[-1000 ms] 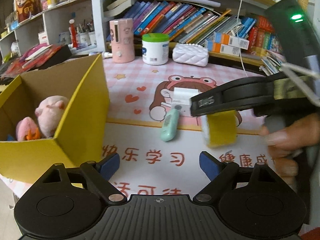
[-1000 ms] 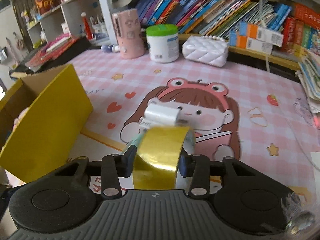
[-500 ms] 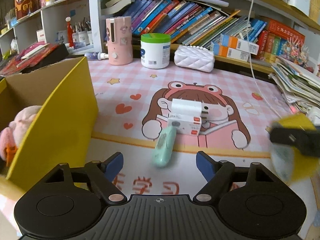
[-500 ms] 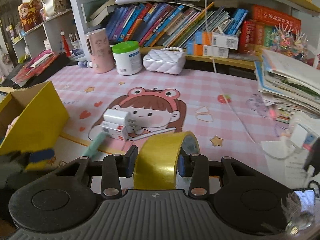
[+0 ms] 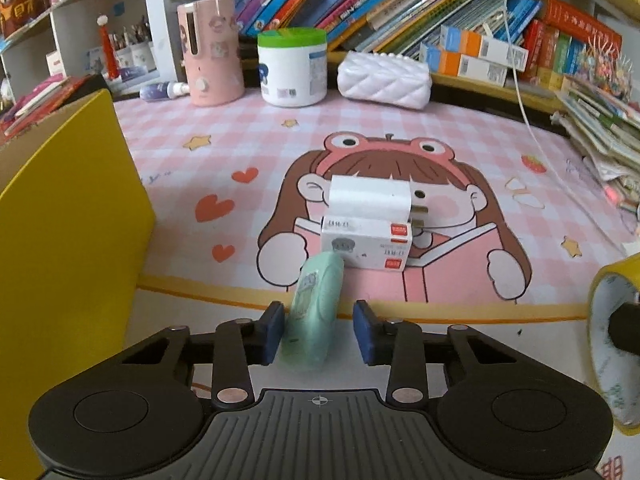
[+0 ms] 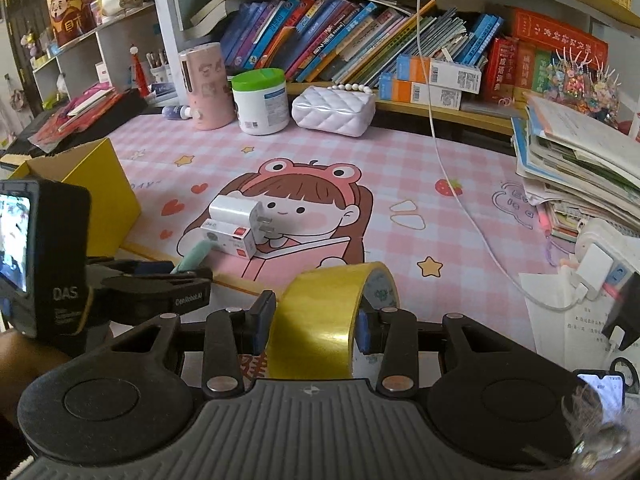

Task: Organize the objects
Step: 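Grasp the yellow tape roll with the right gripper while the left gripper grasps the mint-green case, then carry the tape roll and mint-green case with both grippers over the yellow box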

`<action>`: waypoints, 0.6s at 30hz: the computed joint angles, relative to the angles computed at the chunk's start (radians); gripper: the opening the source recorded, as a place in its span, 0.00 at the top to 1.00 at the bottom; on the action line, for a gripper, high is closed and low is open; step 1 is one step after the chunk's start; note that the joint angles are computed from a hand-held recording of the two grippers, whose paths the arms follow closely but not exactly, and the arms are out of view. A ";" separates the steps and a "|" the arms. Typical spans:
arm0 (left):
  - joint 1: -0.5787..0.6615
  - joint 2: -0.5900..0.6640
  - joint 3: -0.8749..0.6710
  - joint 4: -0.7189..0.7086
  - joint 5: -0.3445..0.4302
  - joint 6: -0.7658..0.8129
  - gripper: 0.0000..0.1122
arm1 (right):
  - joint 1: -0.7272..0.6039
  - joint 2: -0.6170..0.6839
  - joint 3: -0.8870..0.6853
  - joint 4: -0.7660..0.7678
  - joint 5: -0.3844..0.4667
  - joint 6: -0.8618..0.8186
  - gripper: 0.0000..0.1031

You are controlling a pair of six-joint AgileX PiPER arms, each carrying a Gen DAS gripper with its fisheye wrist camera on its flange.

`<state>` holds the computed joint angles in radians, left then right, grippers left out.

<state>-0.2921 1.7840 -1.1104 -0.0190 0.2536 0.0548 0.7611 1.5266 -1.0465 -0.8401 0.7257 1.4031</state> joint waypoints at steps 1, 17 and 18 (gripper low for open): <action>0.000 -0.001 0.005 0.003 -0.007 0.007 0.73 | -0.001 0.001 -0.001 0.004 0.001 0.000 0.64; 0.175 -0.268 0.180 -0.799 0.123 0.796 0.79 | 0.105 0.053 -0.067 0.031 0.093 0.062 0.64; 0.197 -0.293 0.196 -0.843 0.149 0.847 0.79 | 0.121 0.061 -0.079 0.030 0.107 0.070 0.64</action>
